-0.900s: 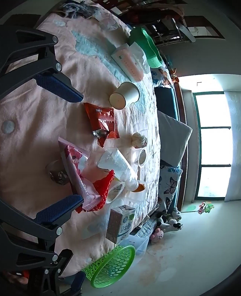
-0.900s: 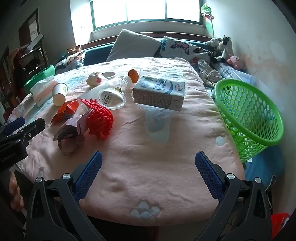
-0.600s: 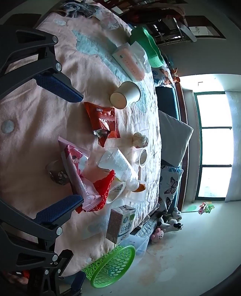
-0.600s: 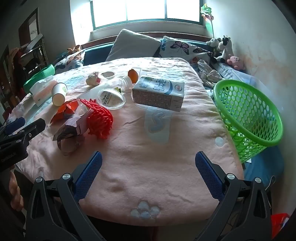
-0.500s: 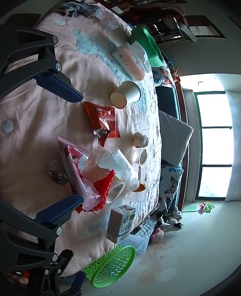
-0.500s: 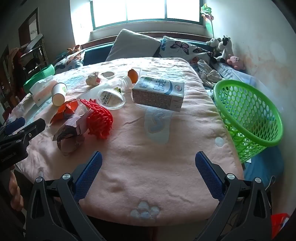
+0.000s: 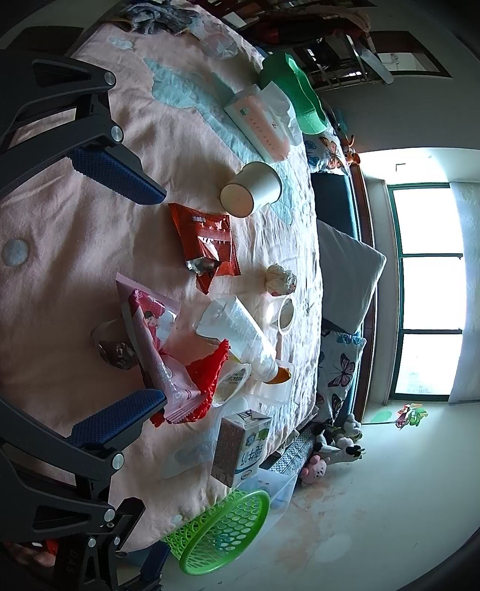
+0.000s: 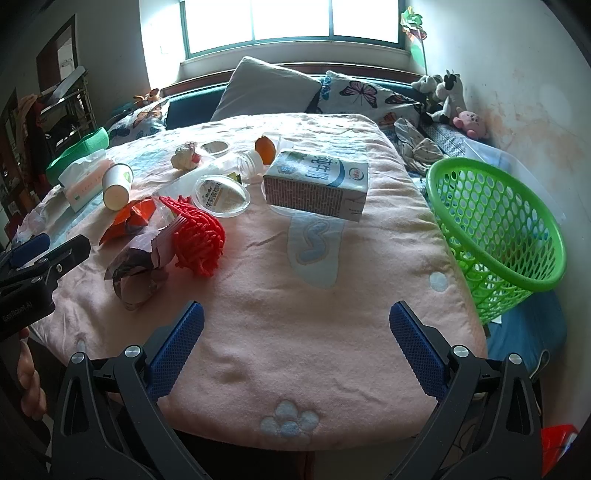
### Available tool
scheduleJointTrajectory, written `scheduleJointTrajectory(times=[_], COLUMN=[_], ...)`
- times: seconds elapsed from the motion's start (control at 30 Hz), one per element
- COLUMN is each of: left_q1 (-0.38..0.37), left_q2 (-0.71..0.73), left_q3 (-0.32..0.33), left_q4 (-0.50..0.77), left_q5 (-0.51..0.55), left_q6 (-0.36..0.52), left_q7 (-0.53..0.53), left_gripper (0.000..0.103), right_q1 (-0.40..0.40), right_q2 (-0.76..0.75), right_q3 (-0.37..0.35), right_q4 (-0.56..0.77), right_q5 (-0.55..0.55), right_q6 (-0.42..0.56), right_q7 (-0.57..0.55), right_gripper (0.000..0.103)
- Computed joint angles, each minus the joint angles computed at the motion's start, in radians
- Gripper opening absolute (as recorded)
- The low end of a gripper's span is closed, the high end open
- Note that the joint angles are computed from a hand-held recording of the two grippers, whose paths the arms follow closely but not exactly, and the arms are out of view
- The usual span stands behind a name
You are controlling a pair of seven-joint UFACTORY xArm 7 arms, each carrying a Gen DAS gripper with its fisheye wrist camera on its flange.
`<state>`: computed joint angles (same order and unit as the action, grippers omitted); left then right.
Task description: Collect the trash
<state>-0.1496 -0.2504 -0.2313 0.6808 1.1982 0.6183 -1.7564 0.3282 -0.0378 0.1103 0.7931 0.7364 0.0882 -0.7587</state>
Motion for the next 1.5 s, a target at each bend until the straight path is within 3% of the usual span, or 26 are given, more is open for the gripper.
scheduleJointTrajectory(times=[1.5], left_q1=[0.023], left_q2=[-0.009], left_q3=[0.007], left_q4=[-0.001], left_q5=[-0.007], left_q6=[-0.019], left_q7=[0.016], left_gripper=[0.097], right_q1=[-0.024], right_q2=[0.029], right_q3=[0.02], right_q4=[0.014], right_q5=[-0.079], right_q6=[-0.013], right_q7=[0.076], right_gripper=[0.099])
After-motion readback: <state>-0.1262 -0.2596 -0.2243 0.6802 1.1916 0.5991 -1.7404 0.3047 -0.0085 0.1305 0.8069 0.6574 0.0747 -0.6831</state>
